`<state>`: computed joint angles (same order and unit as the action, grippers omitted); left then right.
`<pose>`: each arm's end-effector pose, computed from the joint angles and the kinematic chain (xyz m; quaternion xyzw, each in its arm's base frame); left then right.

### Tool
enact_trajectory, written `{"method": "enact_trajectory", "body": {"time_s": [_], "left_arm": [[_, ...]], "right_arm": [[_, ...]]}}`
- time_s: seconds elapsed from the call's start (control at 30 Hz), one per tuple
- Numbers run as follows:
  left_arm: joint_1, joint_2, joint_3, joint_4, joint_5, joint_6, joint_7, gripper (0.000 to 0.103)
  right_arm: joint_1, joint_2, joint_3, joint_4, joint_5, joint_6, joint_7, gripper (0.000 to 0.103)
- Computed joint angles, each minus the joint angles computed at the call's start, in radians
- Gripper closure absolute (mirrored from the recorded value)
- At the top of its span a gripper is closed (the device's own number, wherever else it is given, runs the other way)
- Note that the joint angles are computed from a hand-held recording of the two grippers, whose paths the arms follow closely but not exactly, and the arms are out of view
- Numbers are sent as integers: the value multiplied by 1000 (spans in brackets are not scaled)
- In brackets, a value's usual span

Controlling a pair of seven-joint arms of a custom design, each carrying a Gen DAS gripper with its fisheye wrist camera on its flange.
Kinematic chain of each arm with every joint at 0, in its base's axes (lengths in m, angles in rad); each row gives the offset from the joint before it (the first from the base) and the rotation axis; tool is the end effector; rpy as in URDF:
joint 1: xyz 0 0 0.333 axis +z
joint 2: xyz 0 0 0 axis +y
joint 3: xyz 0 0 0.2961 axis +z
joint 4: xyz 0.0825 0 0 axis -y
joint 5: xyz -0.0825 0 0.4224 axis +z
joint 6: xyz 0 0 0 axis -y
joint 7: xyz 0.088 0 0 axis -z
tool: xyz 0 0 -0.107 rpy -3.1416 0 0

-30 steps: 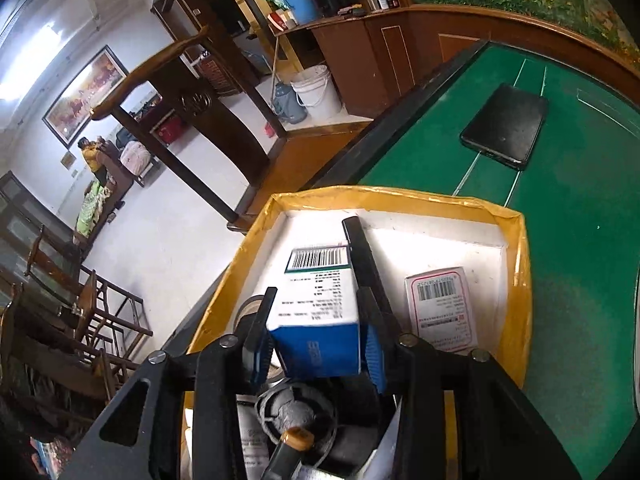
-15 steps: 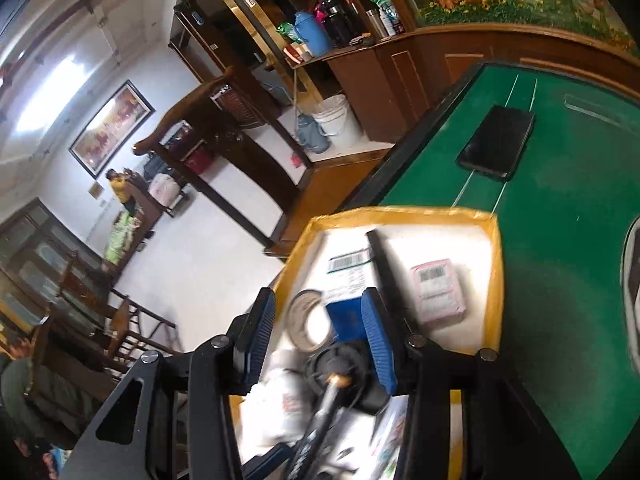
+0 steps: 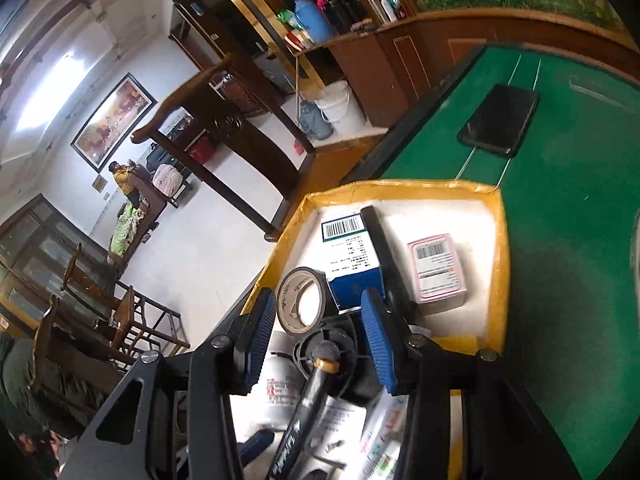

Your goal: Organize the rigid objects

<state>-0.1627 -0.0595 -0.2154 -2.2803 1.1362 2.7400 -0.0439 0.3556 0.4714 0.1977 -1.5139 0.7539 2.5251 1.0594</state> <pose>0.5135 -0.2426 0.3750 -0.7306 0.5553 -0.2785 0.2832 0.6594 0.3712 0.4207 -0.7878 0.4639 0.0642 0.4000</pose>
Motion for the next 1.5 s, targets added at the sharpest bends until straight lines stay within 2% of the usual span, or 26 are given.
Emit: {"method": "enact_trajectory", "body": {"time_s": [0.13, 0.27, 0.33, 0.43, 0.57, 0.7, 0.8, 1.1, 1.3, 1.43, 1.5], "left_arm": [[-14, 8, -12, 16, 8, -57, -1, 41], [-29, 13, -17, 30, 9, -117, -3, 34], [-34, 11, -18, 32, 9, -135, -10, 28], [-43, 16, -22, 42, 8, -173, -21, 22], [-57, 24, -26, 56, 18, -219, -31, 17], [-71, 35, -29, 71, 24, -256, -30, 15], [-83, 40, -33, 82, 38, -293, -38, 13], [-106, 31, -42, 82, 79, -371, -67, 6], [-120, 26, -53, 84, 129, -442, -102, 1], [-125, 29, -53, 93, 94, -472, -61, 1], [-127, 22, -54, 85, 113, -490, -85, 1]], "right_arm": [[-21, -95, 11, -122, 50, 66, -95, 58], [-49, -191, 20, -249, 165, 106, -216, 42], [-59, -245, 17, -319, 240, 115, -288, 40], [-62, -311, -7, -399, 310, 117, -371, 37], [-52, -408, -40, -532, 436, 171, -504, 30], [-31, -463, -69, -624, 466, 226, -557, 28], [-24, -477, -87, -654, 457, 248, -565, 26], [31, -511, -79, -713, 582, 442, -779, 12], [47, -510, -79, -725, 581, 470, -808, 11], [55, -519, -82, -724, 659, 473, -893, 11], [58, -525, -83, -727, 686, 468, -925, 8]]}}
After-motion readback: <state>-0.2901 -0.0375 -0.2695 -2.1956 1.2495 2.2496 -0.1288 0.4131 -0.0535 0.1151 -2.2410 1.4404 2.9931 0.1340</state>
